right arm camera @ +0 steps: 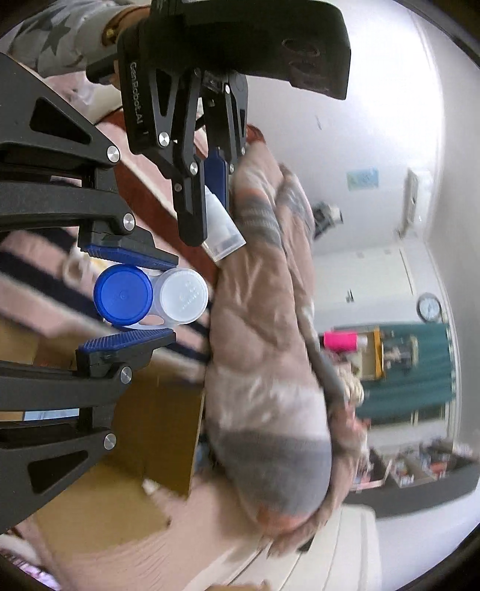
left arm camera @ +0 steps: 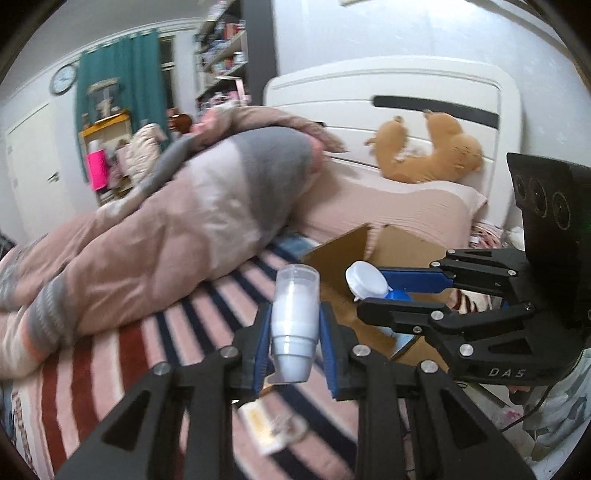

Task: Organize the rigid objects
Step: 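Carry both items into the box and open both tools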

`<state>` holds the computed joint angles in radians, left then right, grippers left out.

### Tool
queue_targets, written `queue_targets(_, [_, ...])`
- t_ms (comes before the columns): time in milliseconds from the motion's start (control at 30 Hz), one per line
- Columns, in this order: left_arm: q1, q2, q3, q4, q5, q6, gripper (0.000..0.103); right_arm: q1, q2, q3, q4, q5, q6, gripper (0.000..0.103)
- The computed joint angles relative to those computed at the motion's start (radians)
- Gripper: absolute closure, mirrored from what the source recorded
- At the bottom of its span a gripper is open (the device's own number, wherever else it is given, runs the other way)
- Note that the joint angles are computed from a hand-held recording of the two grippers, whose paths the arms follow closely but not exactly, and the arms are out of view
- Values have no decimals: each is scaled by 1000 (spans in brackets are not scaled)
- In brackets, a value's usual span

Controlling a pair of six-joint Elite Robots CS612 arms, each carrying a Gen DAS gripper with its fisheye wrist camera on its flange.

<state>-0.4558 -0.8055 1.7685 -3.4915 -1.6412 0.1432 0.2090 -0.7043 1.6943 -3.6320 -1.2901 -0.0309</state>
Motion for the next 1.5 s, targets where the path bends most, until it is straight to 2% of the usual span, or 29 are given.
queue_targets(167, [-40,34,-88,117,-34,29,81,-56,0,27,-14,-20,47,75])
queue_targets(333, [-66,65,-156,231,-16,67,81,-90,22,15,34,-65,52,75])
queue_targets(500, [-72,92,-208,319,11,86,81,-96,43,-1,71,-115,30,74])
queue_targets(733, [-73,110,-235,363,41,86,79,-92,60,-31,107,-100,0,74])
queue_targets(867, [-69,107,-226,348,41,78,63,-87,61,-34,123,-94,-16,72])
queue_targets(1000, [-60,94,-205,296,21,61,22,-84,58,-32,128,-80,-9,56])
queue_targets(1133, [-43,75,-175,242,-11,38,20,-72,46,-21,116,-86,-29,46])
queue_targets(1200, [-32,63,-155,207,-24,21,20,-64,39,-18,109,-98,-32,46])
queue_targets(1333, [-9,40,-108,124,-2,-5,19,-42,23,-11,80,-115,-45,46])
queue_targets(1500, [39,14,-55,48,17,-44,19,-12,8,-11,29,-68,-50,46])
